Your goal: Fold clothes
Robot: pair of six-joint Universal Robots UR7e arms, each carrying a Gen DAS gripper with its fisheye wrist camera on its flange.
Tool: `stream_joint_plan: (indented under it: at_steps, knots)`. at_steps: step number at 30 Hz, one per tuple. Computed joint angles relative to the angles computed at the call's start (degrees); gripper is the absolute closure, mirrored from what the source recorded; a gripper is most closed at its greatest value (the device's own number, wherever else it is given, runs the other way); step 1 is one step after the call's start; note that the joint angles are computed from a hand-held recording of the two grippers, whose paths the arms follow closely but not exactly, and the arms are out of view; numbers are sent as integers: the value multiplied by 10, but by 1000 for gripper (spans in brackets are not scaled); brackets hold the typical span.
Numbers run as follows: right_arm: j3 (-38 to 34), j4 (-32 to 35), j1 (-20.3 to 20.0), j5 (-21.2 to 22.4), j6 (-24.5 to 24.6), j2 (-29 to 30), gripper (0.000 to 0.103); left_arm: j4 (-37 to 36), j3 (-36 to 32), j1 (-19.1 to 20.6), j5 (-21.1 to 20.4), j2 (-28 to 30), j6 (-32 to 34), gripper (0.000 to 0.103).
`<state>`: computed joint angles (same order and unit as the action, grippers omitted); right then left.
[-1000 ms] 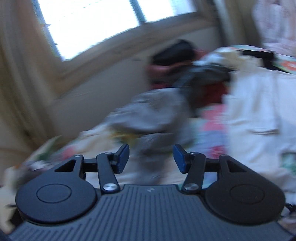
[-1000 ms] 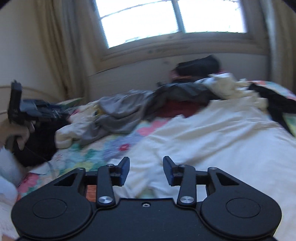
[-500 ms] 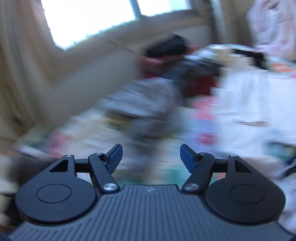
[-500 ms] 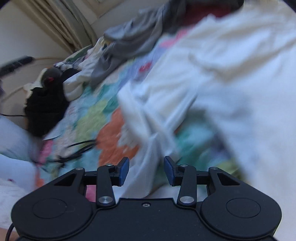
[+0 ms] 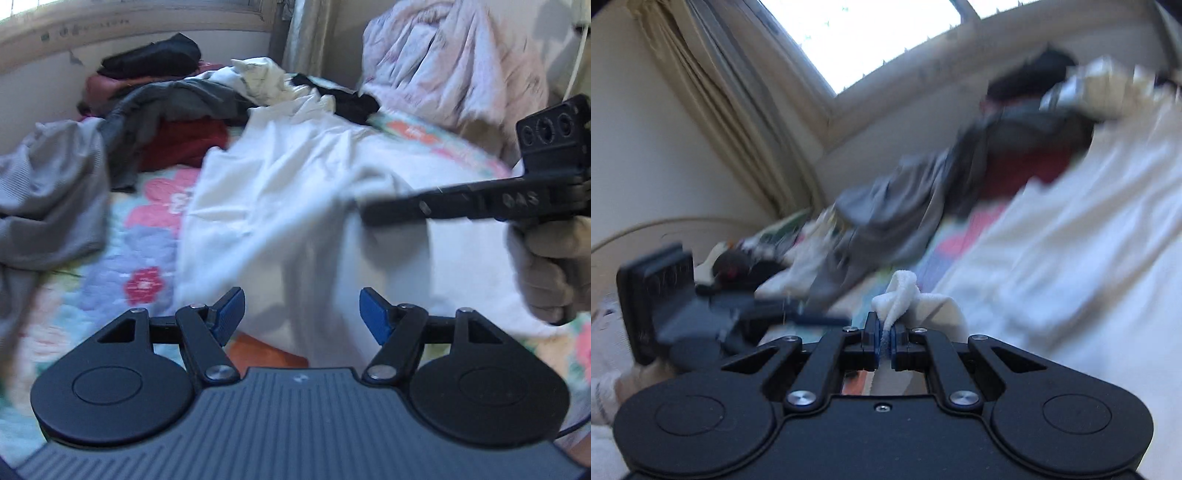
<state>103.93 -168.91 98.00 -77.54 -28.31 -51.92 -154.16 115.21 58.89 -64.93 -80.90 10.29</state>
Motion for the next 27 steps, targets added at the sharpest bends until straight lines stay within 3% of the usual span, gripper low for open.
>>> stream_joint_plan:
  at_steps: [8,12,14,15,16,21,25,27]
  knots:
    - [14,-38,-10,-13,7,-10,95,6,-34,21,-97,66,1,34]
    - [13,-18,-13,14,34,-3,95,-3,-45,19,-86,95,9,28]
    - [24,4,-15,35,40,-12,95,-4,-51,19,-72,108,12,50]
    - [31,16,-16,46,41,-18,94,2,-52,22,-76,106,10,87]
    - [40,24,-17,51,37,-25,94,14,-53,27,-88,98,5,97]
    - [56,33,-30,70,35,-35,86,-2,-13,15,-46,42,15,97]
    - [59,19,-42,71,37,-38,61,-19,-11,17,-33,14,-16,97]
    - [63,-8,-44,42,38,-38,60,-27,-18,21,-46,2,-36,97]
